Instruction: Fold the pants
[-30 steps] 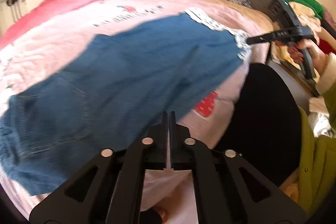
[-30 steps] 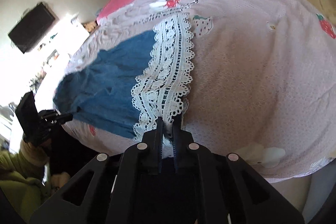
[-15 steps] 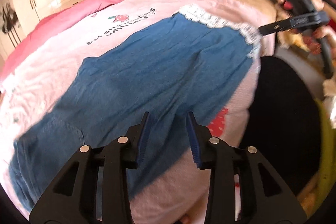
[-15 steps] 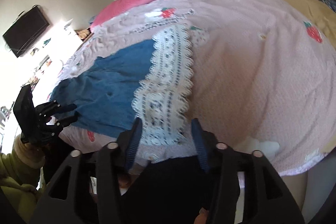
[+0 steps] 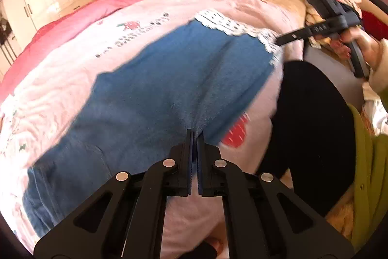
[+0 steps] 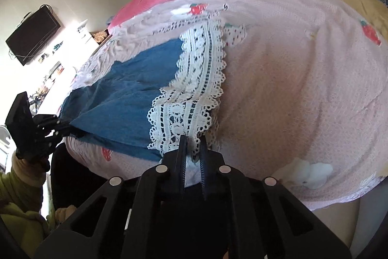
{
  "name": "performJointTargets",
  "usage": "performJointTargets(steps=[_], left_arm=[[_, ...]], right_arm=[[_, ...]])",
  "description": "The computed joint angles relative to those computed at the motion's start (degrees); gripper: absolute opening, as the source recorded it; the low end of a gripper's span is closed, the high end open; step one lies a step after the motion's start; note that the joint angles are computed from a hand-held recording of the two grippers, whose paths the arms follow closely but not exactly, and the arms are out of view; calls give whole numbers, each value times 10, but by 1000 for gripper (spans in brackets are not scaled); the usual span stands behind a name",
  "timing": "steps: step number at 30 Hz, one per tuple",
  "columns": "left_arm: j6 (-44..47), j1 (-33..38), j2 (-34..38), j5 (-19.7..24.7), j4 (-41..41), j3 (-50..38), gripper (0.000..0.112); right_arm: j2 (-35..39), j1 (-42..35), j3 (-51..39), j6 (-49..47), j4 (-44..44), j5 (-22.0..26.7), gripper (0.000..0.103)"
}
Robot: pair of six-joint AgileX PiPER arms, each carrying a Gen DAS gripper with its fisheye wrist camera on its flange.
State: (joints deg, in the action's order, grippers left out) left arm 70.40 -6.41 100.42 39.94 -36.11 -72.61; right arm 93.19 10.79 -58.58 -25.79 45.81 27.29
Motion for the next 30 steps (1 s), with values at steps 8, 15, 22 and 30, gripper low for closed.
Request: performJointTargets(steps=[8, 15, 22, 30], left_arm=[[14, 10, 27, -15, -39, 29, 3], [61, 101, -2, 54, -149, 40, 50], [-38, 238, -29, 4, -146, 7, 74], [-233, 310, 95, 93, -107, -130, 74]], right_arm=[[9, -4, 0, 35, -24, 10, 16], [-67, 3, 22, 77, -53, -30, 42], [0, 71, -78, 80, -83, -19, 54], [143, 144, -259, 185, -204, 42, 63]])
